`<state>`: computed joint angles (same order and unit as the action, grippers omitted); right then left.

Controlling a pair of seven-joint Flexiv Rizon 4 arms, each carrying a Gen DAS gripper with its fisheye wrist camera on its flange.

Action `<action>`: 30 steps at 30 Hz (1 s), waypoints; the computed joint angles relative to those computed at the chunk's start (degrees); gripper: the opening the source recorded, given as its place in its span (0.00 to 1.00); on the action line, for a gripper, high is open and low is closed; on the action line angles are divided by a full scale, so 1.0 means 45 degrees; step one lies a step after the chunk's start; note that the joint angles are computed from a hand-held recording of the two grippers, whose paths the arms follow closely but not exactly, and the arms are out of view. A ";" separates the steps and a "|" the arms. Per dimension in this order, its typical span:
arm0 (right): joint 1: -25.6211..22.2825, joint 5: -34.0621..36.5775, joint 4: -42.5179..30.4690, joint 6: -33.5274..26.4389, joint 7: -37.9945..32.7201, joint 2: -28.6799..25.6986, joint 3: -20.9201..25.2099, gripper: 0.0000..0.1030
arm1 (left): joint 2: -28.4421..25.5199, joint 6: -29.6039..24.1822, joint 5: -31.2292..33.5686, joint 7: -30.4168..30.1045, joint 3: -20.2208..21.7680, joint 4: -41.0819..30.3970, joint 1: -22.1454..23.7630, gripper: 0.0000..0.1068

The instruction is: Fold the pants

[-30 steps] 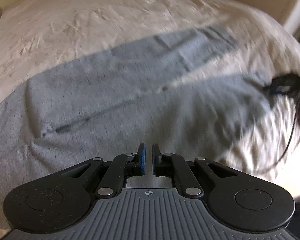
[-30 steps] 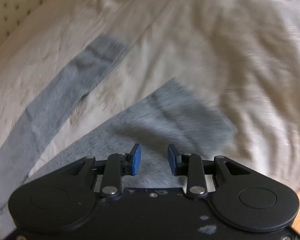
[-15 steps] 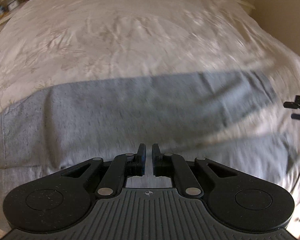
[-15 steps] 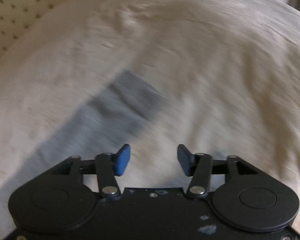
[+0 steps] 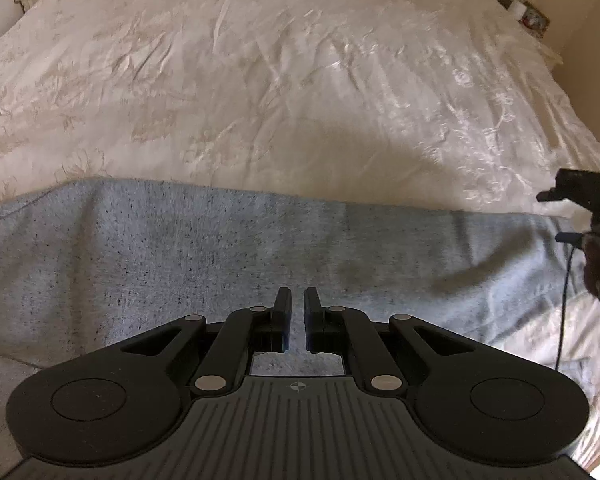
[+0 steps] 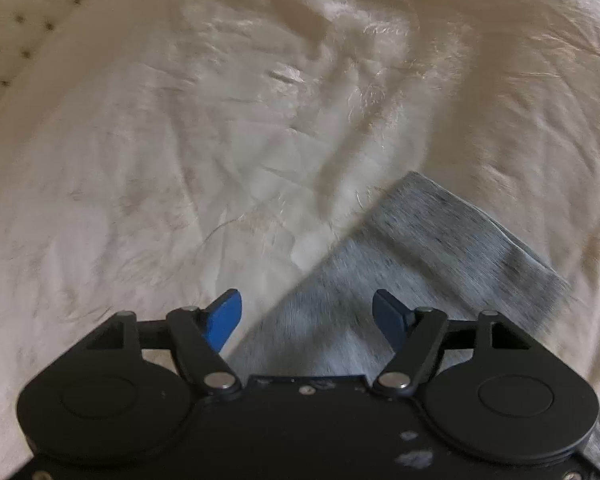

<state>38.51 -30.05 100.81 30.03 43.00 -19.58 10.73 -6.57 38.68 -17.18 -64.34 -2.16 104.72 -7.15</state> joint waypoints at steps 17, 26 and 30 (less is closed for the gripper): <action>0.0468 0.0583 0.1385 0.0488 0.0479 0.0951 0.0540 0.06 | -0.1366 -0.0310 -0.0541 -0.0817 -0.0229 -0.0975 0.0123 0.07; 0.1284 -0.0024 0.1879 0.0311 0.2838 0.1467 0.1373 0.06 | -0.3026 -0.1369 -0.1906 -0.3398 -0.0447 -0.2640 0.0366 0.17; 0.1391 -0.0129 0.2126 0.0736 0.3522 0.1420 0.1387 0.06 | -0.3718 -0.1640 -0.2202 -0.4321 -0.0569 -0.3346 0.0470 0.17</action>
<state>44.77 -30.63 110.37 33.34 58.85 -13.20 16.98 -23.30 31.30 -27.09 -83.78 -4.72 89.67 -5.03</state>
